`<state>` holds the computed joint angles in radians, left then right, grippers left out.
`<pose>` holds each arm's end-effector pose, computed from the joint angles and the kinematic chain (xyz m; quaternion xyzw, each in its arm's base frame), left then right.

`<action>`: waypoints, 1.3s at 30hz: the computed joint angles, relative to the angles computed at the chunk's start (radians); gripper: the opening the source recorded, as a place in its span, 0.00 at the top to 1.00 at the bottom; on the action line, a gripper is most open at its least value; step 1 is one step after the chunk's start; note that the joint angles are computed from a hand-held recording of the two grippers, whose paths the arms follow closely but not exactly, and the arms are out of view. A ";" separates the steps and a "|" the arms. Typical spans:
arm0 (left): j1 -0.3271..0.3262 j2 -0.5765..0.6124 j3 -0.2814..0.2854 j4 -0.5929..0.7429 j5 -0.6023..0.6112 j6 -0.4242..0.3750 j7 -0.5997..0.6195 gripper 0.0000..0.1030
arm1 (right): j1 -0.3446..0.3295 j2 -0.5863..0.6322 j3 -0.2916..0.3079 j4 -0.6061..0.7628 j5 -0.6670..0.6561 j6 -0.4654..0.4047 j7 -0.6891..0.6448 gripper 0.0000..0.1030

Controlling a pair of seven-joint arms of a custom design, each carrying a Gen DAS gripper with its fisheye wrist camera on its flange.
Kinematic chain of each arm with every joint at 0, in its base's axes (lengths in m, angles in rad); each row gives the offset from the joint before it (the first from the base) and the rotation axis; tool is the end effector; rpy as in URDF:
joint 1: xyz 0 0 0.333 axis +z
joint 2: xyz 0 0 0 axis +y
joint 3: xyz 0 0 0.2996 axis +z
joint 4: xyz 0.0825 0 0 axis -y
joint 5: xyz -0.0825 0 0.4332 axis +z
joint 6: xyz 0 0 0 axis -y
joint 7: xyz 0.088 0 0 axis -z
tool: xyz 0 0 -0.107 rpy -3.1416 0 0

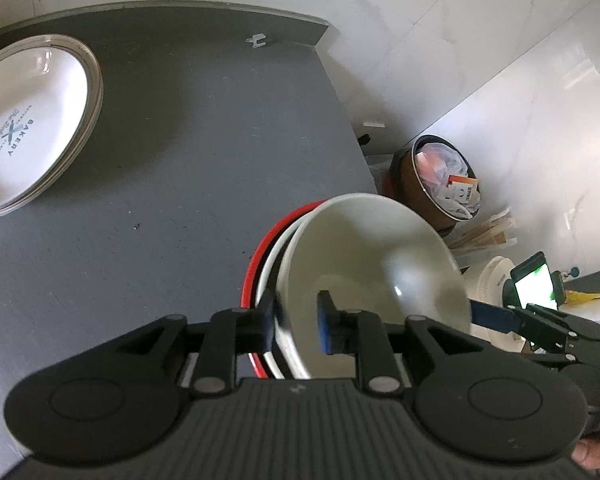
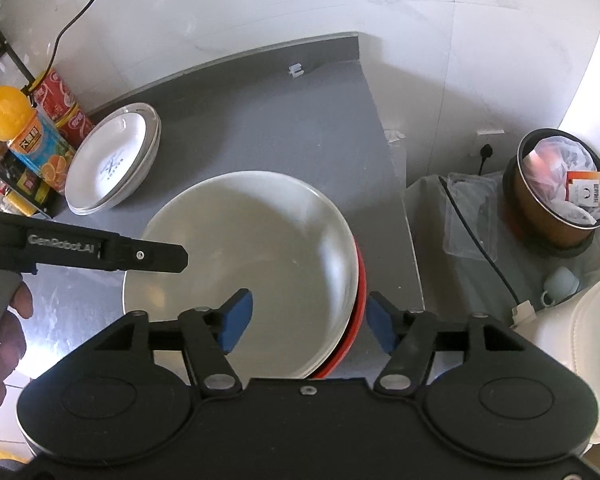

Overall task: Organize plates and bowls
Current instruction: 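Lower the second white bowl into the stacked bowls and open both grippers, then close both grippers on the rim of the stacked bowls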

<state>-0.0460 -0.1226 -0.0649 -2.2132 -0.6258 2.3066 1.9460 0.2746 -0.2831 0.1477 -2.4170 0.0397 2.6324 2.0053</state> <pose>0.5681 -0.0756 0.4143 0.6434 -0.7177 0.2575 0.0671 0.4877 0.2190 0.4287 -0.6725 0.6981 -0.0923 0.2275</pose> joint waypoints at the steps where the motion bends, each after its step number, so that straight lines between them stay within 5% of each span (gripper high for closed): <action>1: 0.000 0.001 0.001 0.004 -0.005 -0.006 0.004 0.71 | -0.001 0.000 0.001 -0.002 -0.002 0.001 0.004 0.31; 5: -0.004 -0.025 -0.013 -0.015 0.058 0.037 -0.027 0.33 | 0.004 0.001 0.000 -0.003 0.004 0.000 0.004 0.24; 8: -0.018 -0.045 -0.003 -0.039 0.053 0.079 -0.004 0.28 | 0.004 0.000 0.000 -0.005 0.003 0.000 0.004 0.20; 12: -0.019 -0.042 0.006 -0.041 0.069 0.069 -0.039 0.28 | -0.001 -0.004 0.003 -0.014 0.003 0.000 0.021 0.13; 27: -0.021 -0.037 0.010 -0.081 0.077 0.107 -0.147 0.28 | 0.012 -0.011 -0.019 -0.070 0.111 0.052 0.046 0.14; 30: -0.020 -0.049 0.008 -0.112 0.070 0.160 -0.168 0.29 | 0.019 -0.001 -0.023 -0.078 0.137 0.074 0.047 0.26; 34: -0.023 -0.032 0.019 -0.106 0.023 0.131 -0.167 0.35 | 0.043 0.017 -0.053 -0.086 0.246 0.081 0.022 0.52; 36: -0.022 -0.027 0.015 -0.106 0.015 0.131 -0.168 0.40 | 0.041 0.024 -0.051 -0.087 0.259 0.084 0.022 0.56; 39: -0.017 -0.002 0.019 -0.088 -0.026 0.085 -0.172 0.59 | 0.052 0.037 -0.056 -0.087 0.303 0.101 0.000 0.61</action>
